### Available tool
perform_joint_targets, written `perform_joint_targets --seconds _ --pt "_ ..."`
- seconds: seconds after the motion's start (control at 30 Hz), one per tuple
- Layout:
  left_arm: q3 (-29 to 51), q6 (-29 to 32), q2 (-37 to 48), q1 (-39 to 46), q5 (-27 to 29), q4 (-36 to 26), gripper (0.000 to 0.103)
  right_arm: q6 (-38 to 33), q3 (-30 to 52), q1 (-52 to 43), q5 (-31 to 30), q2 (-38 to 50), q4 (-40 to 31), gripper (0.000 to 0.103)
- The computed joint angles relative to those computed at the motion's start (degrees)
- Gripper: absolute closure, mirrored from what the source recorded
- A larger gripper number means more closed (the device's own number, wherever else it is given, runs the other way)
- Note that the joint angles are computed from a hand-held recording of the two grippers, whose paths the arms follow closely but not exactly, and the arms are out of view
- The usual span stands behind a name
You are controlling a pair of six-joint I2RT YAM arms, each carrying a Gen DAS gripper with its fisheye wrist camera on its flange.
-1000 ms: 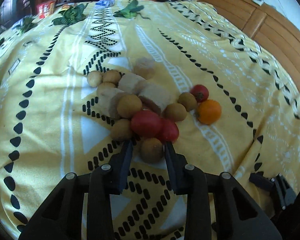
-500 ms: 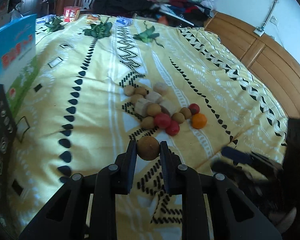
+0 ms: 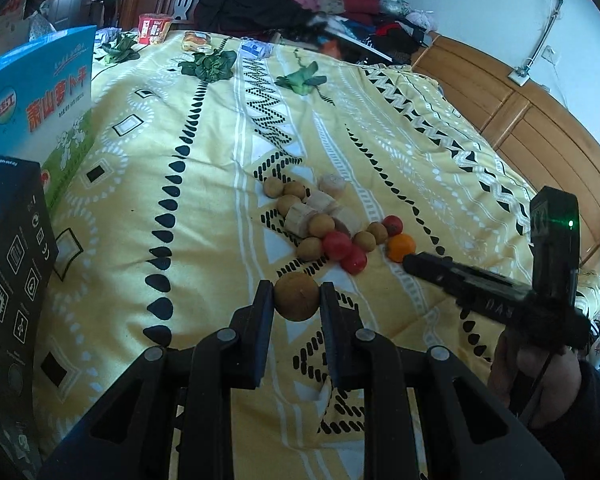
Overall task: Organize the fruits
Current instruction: 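Grasp a red tomato from the pile with the right gripper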
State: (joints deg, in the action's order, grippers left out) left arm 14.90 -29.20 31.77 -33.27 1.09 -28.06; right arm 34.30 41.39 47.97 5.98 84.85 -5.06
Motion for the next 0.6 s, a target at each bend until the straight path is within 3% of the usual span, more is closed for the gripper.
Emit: perform_joint_targets --seconds 0.1,0.43,0.6 --pt "-0.1 0.0 0.2 0.6 0.5 0.5 0.08 0.0 3.0 0.8 -1.8 5.8 1.1 0.066" --pt "-0.4 0.4 1.0 1.5 1.3 1.6 0.08 -2.8 11.6 1.2 1.2 18.2 -0.2 0.068" --pt "0.4 0.4 -1.3 1.6 0.7 -1.0 0.08 -2.3 8.6 1.2 1.3 15.6 2.1 0.077"
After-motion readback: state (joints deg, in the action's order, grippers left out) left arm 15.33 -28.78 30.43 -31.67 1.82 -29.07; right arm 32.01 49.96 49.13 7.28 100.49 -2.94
